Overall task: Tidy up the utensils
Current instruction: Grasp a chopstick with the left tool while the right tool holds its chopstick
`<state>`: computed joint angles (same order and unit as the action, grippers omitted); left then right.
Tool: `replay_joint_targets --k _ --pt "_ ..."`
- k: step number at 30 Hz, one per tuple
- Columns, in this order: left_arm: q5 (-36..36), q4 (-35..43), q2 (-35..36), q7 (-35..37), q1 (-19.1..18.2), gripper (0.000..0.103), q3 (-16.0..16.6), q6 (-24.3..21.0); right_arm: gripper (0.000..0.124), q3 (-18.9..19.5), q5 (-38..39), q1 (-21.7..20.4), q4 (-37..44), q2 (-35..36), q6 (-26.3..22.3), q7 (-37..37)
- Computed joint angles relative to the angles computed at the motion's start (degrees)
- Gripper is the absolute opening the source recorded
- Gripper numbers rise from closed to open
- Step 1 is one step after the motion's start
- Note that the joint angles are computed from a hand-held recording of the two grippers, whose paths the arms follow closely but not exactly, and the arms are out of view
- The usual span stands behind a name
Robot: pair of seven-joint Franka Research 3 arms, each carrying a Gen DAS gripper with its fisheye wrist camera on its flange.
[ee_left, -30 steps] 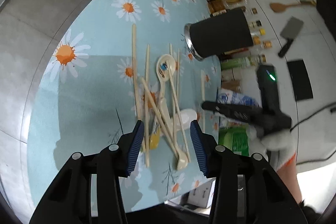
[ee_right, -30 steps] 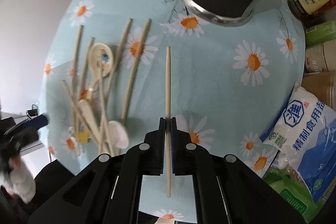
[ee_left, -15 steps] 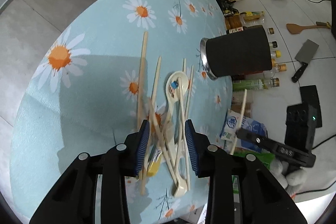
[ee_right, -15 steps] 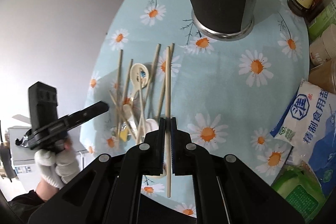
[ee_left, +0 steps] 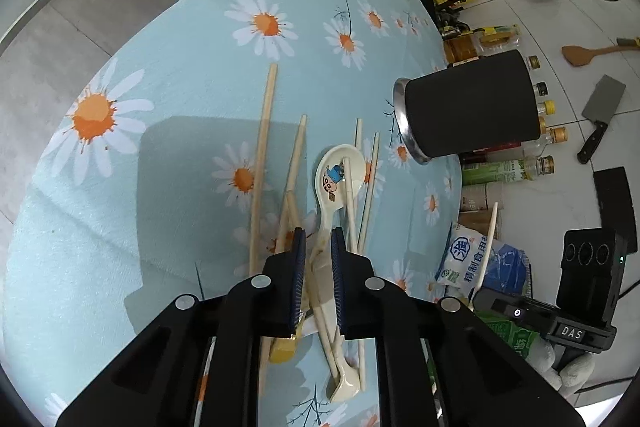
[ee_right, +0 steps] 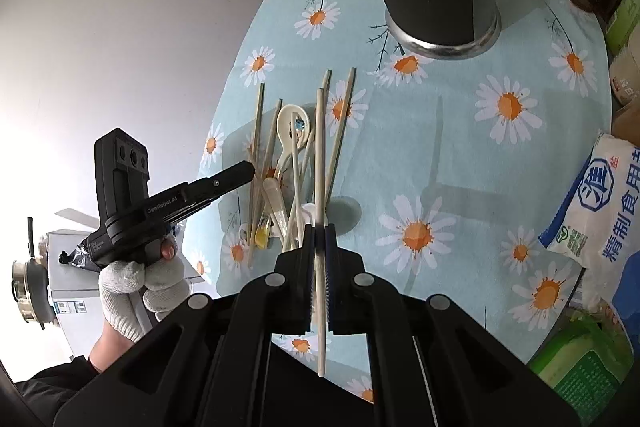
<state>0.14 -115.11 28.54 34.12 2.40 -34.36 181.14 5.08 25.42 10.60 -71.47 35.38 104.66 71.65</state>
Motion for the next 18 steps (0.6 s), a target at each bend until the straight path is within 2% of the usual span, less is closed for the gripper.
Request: replay_joint_targets --k 5,8,10,15,18 --pt "-0.6 0.5 1.1 -0.5 -0.1 0.011 0.1 -0.7 0.006 -0.1 0.5 -0.5 -0.6 -0.2 -0.1 0.1" --pt "-0.7 0.2 2.1 0.2 2.2 0.011 -2.4 0.4 0.006 -0.2 0.6 -0.6 -1.0 -0.4 0.1 0.2" --pt "-0.1 0.5 1.8 0.2 1.5 0.010 -1.6 -0.4 0.006 -0.2 0.4 -0.5 -0.9 -0.3 0.2 0.4" --pt "0.2 0.2 4.4 1.4 7.2 0.005 -7.4 1.2 0.006 0.1 1.1 -0.9 1.3 0.9 -1.8 1.4" --pt "0.8 1.3 5.1 2.3 9.2 0.004 -8.8 -1.8 0.006 0.3 1.6 -1.0 2.7 1.2 -2.5 1.9"
